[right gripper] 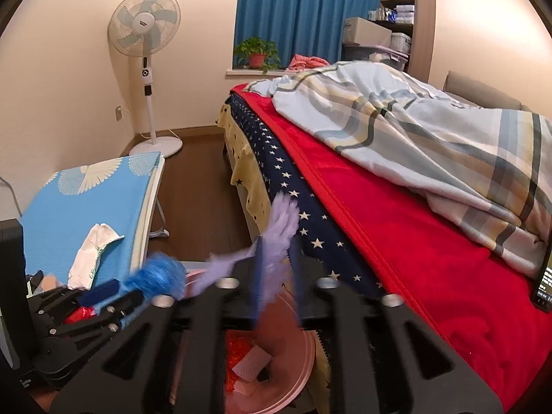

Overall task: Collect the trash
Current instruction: 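Open both tools to drop the blue bag and purple net into the bin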

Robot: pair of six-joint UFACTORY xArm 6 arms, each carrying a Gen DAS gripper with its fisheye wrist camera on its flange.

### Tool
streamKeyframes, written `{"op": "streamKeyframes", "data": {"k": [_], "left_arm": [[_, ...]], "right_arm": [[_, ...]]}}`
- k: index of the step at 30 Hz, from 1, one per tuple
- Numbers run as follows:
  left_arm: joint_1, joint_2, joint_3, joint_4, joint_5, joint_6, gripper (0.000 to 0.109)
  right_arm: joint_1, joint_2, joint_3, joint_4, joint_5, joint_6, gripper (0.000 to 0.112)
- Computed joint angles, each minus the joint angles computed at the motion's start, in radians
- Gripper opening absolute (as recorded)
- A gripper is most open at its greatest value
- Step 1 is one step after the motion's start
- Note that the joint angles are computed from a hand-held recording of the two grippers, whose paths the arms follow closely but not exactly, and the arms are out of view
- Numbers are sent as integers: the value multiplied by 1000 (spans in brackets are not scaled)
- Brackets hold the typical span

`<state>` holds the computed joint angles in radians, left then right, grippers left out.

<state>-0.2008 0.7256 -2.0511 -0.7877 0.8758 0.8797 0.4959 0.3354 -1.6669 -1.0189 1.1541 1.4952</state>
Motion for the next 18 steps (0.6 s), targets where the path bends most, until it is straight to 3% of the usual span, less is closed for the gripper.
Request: {"op": "streamKeyframes", "data": {"k": [1,9,18], "left_arm": [[2,2,-5,-1,7,-2,50],[15,-20,18,-29,-6,27,49],[54,-60,43,-96,-21,73,33]], "right_arm": [[1,-3,3,-3,5,10,42],[3,-28,29,-35,-17,56,42],[14,-45,47,-132,-116,109,42]]}}
